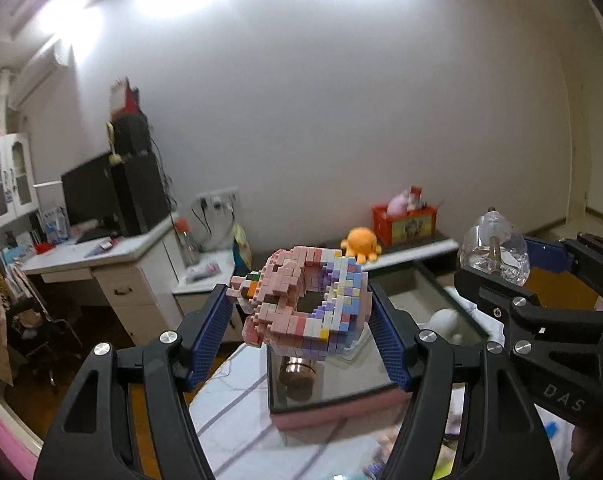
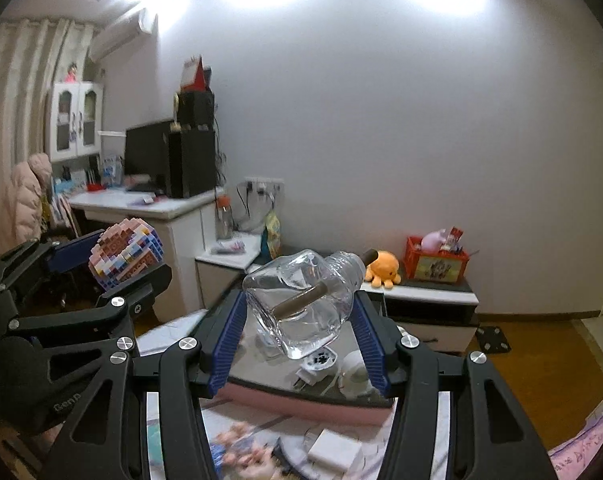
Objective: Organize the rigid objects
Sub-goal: 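Carry the donut and bottle into the pink box and open both tools, then withdraw both tools from the box back toward the bed items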
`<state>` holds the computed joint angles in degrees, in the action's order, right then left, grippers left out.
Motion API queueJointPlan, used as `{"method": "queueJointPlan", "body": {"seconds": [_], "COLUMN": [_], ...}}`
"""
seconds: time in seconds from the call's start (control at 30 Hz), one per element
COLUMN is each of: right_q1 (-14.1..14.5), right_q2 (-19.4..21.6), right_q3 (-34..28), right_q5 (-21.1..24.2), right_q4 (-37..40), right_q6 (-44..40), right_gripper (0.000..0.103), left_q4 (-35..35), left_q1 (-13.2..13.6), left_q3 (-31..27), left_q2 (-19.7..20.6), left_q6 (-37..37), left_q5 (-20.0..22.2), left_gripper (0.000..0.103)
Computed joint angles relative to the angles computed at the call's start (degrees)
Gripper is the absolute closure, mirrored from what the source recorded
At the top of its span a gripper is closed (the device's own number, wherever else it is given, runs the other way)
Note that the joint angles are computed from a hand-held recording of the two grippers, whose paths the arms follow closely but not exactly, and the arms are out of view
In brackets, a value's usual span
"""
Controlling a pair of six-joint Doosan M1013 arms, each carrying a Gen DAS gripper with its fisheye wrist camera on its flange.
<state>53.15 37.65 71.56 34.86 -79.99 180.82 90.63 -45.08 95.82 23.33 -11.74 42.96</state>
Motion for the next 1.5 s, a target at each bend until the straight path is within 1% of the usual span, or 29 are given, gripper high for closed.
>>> {"method": "queueJointPlan", "body": {"seconds": [0.1,0.13,0.2,0.23,0.27,0.3,0.33,0.37,0.43,0.53,0.63,0.67,0.7,0.77,0.8,0.83,0.9,1.0,1.1,1.13,1.17,1.27,1.3,1.33,1.37,1.43,1.5], "right_q1": [-2.1,-2.9,-4.0,-4.6,-5.0,-5.4,-6.0,-6.3,-6.8,-7.6,-8.1,-8.2,-8.2,-7.9,-7.7,-7.8,-7.6,-6.7,-5.0,-4.6,-3.8,-1.4,-0.6,-0.1,0.8,2.2,3.4], "right_q2": [3.7,5.2,7.1,8.8,9.5,10.4,11.7,12.3,13.6,15.2,15.5,15.4,15.2,14.3,13.6,13.4,11.8,8.8,4.5,3.7,2.3,-0.8,-1.8,-2.4,-3.2,-4.9,-6.0], "right_q3": [-5.6,-8.0,-10.9,-13.3,-14.4,-15.7,-17.7,-18.5,-20.6,-22.9,-22.8,-22.6,-22.2,-21.0,-20.0,-20.0,-18.0,-14.1,-7.9,-6.8,-4.7,0.2,1.8,2.9,4.5,7.9,10.2], "right_q5": [-1.2,-1.2,-1.7,-0.8,-0.5,0.2,1.1,1.3,3.3,5.3,5.3,5.2,4.9,4.5,4.1,3.9,2.1,-0.5,-3.3,-3.6,-3.8,-2.5,-2.1,-1.6,-0.6,0.3,2.0], "right_q4": [10.6,15.1,22.2,26.5,28.9,32.1,37.0,38.9,41.9,47.0,49.0,49.7,49.4,46.0,44.0,43.7,42.0,36.4,27.1,24.9,20.5,9.2,6.0,4.0,1.3,-4.5,-8.3], "right_q6": [-11.2,-15.8,-22.1,-26.6,-28.9,-31.8,-36.0,-37.3,-40.4,-44.6,-45.9,-46.2,-45.6,-42.6,-40.7,-40.4,-38.3,-32.5,-23.8,-21.7,-17.8,-7.7,-4.8,-3.1,-0.2,6.1,10.6], "right_gripper": [0.048,0.048,0.048,0.048,0.048,0.048,0.048,0.048,0.048,0.048,0.047,0.047,0.045,0.034,0.019,0.016,0.016,0.016,0.016,0.016,0.016,0.016,0.016,0.016,0.016,0.016,0.016], "left_q4": [-9.6,-12.0,-17.8,-21.9,-26.3,-28.8,-31.7,-33.8,-38.5,-42.2,-43.1,-42.4,-41.6,-38.8,-37.3,-35.2,-29.7,-21.3,-11.4,-8.3,-5.7,-0.3,-0.1,0.8,2.6,2.6,4.0], "left_q1": [3.5,4.1,5.7,6.7,7.4,7.8,8.2,8.5,8.8,9.0,9.0,8.9,8.9,8.5,8.5,8.3,7.5,5.9,3.3,2.3,1.2,-2.0,-3.2,-4.1,-5.4,-7.6,-9.5], "left_q3": [-4.9,-6.1,-8.8,-10.4,-11.7,-12.5,-13.8,-14.5,-16.5,-17.8,-17.7,-17.2,-16.9,-16.2,-15.4,-14.1,-11.3,-7.4,-2.7,-1.2,0.4,4.1,5.0,5.7,7.0,8.2,10.0], "left_q2": [3.7,4.6,6.8,8.2,9.2,9.8,11.0,11.7,13.3,14.6,14.7,14.4,14.1,13.4,12.7,11.7,9.4,6.1,2.6,1.5,0.4,-2.3,-3.0,-3.4,-4.0,-4.6,-5.5], "left_q6": [9.5,11.9,17.7,21.5,25.7,28.1,31.2,33.6,38.9,42.8,42.5,41.5,40.6,37.3,35.8,33.1,26.1,17.1,6.8,3.6,0.8,-5.5,-6.0,-7.2,-9.8,-11.5,-14.2], "left_q5": [-5.1,-5.6,-7.1,-8.2,-9.0,-9.2,-9.1,-8.9,-7.6,-6.6,-6.7,-7.0,-6.9,-5.1,-5.4,-6.4,-6.9,-6.6,-3.7,-2.4,-1.0,3.7,5.6,6.9,9.3,12.8,14.6], "left_gripper": [0.034,0.034,0.034,0.034,0.034,0.034,0.034,0.034,0.034,0.034,0.032,0.031,0.026,0.019,0.012,0.009,0.002,0.000,0.000,0.000,0.000,0.000,0.000,0.000,0.000,0.000,0.000]}}
